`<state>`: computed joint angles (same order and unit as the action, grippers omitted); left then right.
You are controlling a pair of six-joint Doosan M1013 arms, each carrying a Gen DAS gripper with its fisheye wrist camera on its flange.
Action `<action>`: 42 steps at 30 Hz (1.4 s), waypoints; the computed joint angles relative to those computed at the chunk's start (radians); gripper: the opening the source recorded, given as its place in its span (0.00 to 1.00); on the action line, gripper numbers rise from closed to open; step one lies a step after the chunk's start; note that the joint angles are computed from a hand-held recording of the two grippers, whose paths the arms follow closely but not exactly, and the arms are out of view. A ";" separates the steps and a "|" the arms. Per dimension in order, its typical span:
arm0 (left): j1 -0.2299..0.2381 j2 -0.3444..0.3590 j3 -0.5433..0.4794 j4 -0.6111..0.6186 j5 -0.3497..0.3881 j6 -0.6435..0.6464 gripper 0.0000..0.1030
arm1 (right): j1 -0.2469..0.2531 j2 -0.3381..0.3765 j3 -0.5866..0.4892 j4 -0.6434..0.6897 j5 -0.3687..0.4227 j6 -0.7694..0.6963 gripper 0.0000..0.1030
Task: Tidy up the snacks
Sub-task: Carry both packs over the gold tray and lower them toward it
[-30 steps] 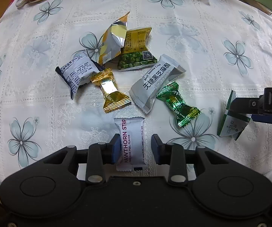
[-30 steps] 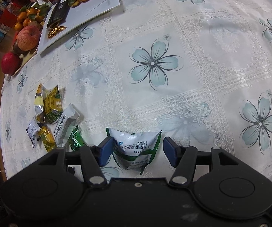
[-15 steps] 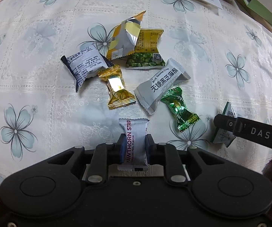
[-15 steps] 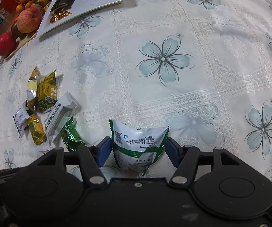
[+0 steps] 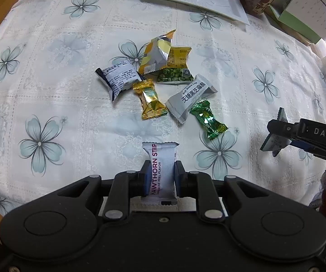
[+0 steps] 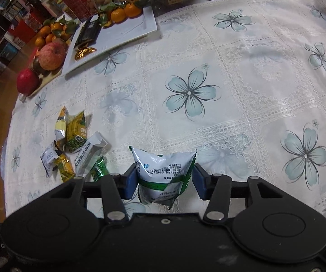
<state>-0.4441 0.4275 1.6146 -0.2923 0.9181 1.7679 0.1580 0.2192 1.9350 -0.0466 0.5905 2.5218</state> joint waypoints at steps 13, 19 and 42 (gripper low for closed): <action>0.037 -0.153 0.206 -0.078 -0.164 0.062 0.26 | 0.173 -0.188 0.180 -0.407 -0.098 0.475 0.52; 0.032 -0.194 0.270 -0.066 -0.175 0.070 0.26 | 0.270 -0.214 0.219 -0.449 -0.104 0.537 0.52; -0.004 -0.259 0.369 0.066 -0.208 -0.050 0.26 | 0.419 -0.254 0.290 -0.553 -0.051 0.848 0.52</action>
<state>-0.4482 0.1681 1.9837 -0.2265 0.7106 1.7177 0.5773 -0.0344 2.2253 -0.5998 0.5395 3.3695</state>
